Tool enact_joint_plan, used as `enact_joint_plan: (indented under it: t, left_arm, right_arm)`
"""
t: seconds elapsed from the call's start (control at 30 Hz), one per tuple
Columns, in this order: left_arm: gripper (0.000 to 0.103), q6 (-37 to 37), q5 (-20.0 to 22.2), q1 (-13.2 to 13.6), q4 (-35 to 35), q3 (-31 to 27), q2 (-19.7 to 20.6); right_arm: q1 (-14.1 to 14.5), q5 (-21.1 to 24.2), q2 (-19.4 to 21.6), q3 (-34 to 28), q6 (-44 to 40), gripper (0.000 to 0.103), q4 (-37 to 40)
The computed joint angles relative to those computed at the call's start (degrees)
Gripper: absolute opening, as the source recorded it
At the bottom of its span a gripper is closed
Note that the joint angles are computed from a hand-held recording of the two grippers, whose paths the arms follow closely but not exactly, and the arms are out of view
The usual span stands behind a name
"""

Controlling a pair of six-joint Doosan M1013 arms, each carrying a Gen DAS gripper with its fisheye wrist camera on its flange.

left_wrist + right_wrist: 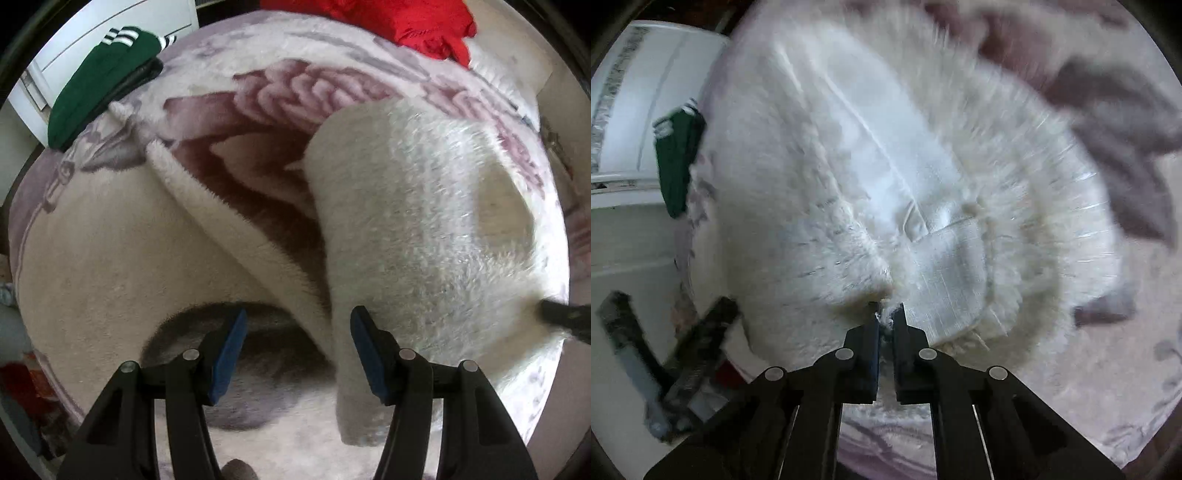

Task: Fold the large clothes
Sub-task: 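Lift and fold the cardigan bundle in half with both grippers, then release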

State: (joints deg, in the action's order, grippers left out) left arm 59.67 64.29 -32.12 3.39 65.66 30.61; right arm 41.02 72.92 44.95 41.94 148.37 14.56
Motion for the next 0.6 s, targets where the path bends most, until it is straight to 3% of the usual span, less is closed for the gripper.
enact_joint_plan:
  t: [0.1,0.2,0.27,0.37,0.47,0.6]
  left_arm:
    - [0.056,-0.5,-1.89,-0.64,-0.47,-0.7,0.17]
    - [0.056,-0.21,-1.75,-2.16,3.54,-2.48,1.57]
    - [0.056,1.31,1.08,-2.9,5.58,-4.88,3.57]
    - [0.056,3.04,5.73,-3.25,7.04,-7.72,5.87]
    - [0.056,2.24,6.02,-2.88,7.45,-7.03,4.97]
    - [0.056,-0.3,4.72,-2.63,7.49,-5.5,3.66]
  right_arm:
    - [0.82,-5.21,-5.0,3.31,5.61,0.005,-7.22]
    - [1.6,-4.34,-6.22,3.85,9.5,0.005,-15.81]
    - [1.0,-3.65,-6.45,6.76,10.92,0.005,-15.54]
    - [-0.55,-3.27,-3.17,8.88,9.84,0.005,-10.37]
    - [-0.96,-0.64,0.21,5.72,6.38,0.005,-8.38]
    - [-2.65,-3.29,-1.68,7.05,-0.18,0.009,-0.86]
